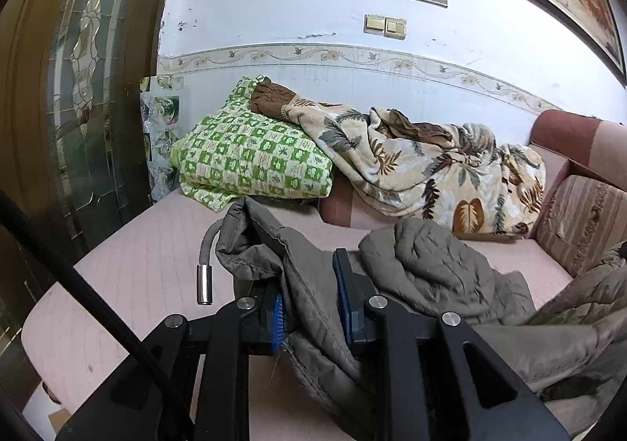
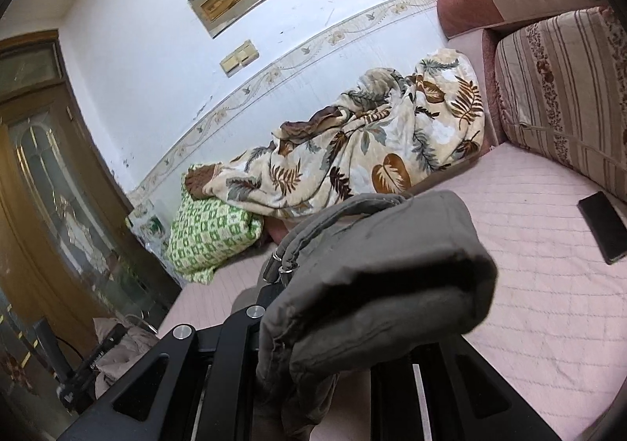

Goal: Fold large clothes
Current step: 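Lift the hem with both tools and fold it over the body toward the hood, then lower the folded hem onto the jacket with both tools and press it flat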

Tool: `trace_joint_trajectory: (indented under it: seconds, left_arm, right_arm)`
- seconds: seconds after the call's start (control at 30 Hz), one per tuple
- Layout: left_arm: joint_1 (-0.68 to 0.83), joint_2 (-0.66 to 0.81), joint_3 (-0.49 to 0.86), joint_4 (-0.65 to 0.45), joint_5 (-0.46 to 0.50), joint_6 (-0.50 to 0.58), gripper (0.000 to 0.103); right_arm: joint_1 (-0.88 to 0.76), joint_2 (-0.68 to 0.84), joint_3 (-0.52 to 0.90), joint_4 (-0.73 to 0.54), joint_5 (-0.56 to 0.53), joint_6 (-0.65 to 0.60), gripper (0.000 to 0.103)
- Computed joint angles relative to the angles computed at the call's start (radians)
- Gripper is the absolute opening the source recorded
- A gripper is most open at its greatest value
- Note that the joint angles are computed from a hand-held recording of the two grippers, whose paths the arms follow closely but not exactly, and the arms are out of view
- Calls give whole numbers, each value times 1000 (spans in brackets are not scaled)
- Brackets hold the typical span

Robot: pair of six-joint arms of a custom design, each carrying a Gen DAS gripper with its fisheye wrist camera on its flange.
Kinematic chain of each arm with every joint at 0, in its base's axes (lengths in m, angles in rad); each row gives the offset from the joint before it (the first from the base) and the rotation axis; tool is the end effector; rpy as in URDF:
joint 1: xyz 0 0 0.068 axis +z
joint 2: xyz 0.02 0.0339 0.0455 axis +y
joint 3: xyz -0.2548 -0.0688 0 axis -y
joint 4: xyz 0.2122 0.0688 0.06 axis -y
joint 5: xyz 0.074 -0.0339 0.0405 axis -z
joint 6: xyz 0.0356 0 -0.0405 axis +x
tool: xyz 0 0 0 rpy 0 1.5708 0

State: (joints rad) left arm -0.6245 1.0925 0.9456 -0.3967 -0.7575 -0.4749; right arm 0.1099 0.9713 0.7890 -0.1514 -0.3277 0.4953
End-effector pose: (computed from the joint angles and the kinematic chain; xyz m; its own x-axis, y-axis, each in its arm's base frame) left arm 0.1821 -0.1011 0.3163 -0.3493 -0.1578 -0.9236 -0.2383 0.9683 -0.0753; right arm 0.1951 0.0331 0.3091 -0.4795 0.3998 -0.7812 -0.2026 0.8157 0.5418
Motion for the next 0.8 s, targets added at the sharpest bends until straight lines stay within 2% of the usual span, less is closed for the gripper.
trace_joint_trajectory:
  seconds: [0.17, 0.33, 0.43, 0.57, 0.63, 0.73, 0.8]
  left_arm:
    - [161, 176, 134, 68, 164, 62, 22]
    - [281, 379, 313, 73, 292, 66, 27]
    - [352, 535, 472, 41, 399, 70, 36]
    - [412, 728, 697, -51, 496, 55, 40]
    - [445, 837, 839, -116, 549, 45, 45]
    - [497, 941, 982, -172, 634, 23, 54]
    - [529, 989, 1053, -198, 694, 9, 57]
  right_arm:
    - [12, 223, 129, 86, 8, 40, 17]
    - [21, 453, 311, 106, 26, 42, 17]
    - [16, 588, 419, 107, 25, 70, 17]
    - [12, 762, 567, 90, 31, 91, 18]
    - [10, 842, 640, 72, 37, 101, 18]
    - [3, 955, 756, 28, 45, 111, 19]
    - [-3, 1021, 821, 7, 46, 123, 19]
